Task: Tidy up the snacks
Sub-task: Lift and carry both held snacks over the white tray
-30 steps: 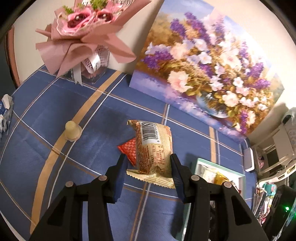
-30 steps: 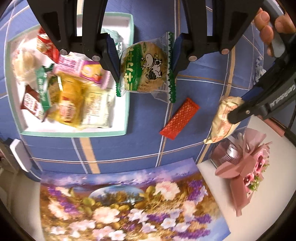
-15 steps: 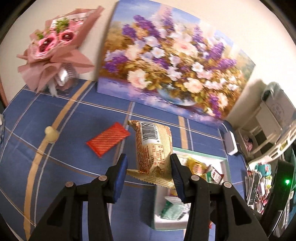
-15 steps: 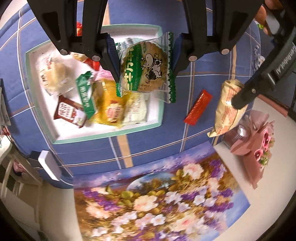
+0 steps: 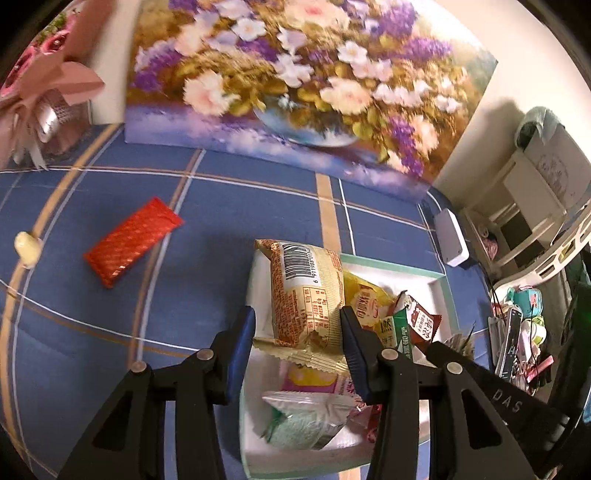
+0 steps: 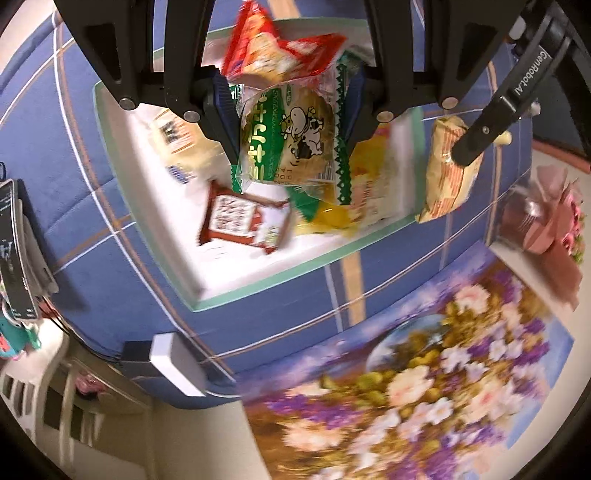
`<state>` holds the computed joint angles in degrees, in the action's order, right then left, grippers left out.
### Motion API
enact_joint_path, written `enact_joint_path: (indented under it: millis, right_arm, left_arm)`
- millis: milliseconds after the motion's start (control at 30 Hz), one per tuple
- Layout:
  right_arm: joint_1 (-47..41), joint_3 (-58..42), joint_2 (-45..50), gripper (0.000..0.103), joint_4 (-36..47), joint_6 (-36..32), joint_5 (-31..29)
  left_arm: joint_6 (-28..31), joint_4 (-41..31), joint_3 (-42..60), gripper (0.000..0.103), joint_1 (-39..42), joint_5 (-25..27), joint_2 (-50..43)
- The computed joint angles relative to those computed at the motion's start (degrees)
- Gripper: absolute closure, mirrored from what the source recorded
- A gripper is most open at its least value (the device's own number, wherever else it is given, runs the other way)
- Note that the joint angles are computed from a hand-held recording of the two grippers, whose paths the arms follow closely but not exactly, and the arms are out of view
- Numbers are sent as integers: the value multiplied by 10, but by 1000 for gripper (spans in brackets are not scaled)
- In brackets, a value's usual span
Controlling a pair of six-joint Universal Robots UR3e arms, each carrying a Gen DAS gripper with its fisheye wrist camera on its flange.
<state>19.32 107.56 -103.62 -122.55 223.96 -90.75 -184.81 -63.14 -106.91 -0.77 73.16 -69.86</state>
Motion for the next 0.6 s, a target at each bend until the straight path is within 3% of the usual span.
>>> enact_joint_path:
  millis: [600]
  right_arm:
    - [-20,47,21,51,-47,-17,31]
  left_arm:
    - [-20,44,-22,55,-46,18,-79]
